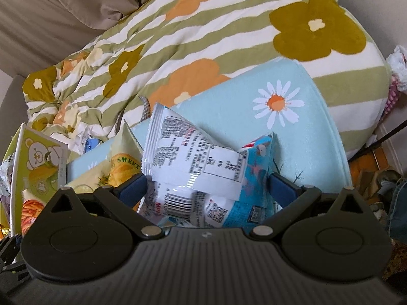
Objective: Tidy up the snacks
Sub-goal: 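Grasp an orange fries bag with the left tool while the right grasps a white-blue bag, then carry the fries bag and white-blue bag into the box and release both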
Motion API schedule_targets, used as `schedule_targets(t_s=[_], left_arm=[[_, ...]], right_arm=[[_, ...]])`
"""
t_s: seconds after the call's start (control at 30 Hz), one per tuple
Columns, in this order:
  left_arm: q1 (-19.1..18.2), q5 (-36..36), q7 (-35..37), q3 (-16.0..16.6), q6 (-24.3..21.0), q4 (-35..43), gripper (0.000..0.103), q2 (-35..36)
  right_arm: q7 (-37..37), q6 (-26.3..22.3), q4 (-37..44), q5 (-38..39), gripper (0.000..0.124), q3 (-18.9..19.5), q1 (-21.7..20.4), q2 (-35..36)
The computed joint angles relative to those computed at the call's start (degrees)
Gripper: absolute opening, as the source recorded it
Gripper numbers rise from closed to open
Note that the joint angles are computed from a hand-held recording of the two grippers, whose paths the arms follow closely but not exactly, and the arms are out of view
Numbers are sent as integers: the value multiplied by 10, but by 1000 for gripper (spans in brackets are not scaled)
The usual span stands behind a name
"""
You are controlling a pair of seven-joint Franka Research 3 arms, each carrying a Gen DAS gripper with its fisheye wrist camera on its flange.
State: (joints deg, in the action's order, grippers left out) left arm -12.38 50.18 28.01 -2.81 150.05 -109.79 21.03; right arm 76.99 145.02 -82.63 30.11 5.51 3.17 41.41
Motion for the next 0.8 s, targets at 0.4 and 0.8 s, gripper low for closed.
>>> schedule_targets(t_s=[0.4,0.8], left_arm=[[-6,44,-60,0,-1,-26,75,-35],[17,153,-175,-15,31,-89,75,-132]], right_arm=[[-98,57,-78,69,95,29,-25,-59],[-208,88,-141,158,95,50,-27,-144]])
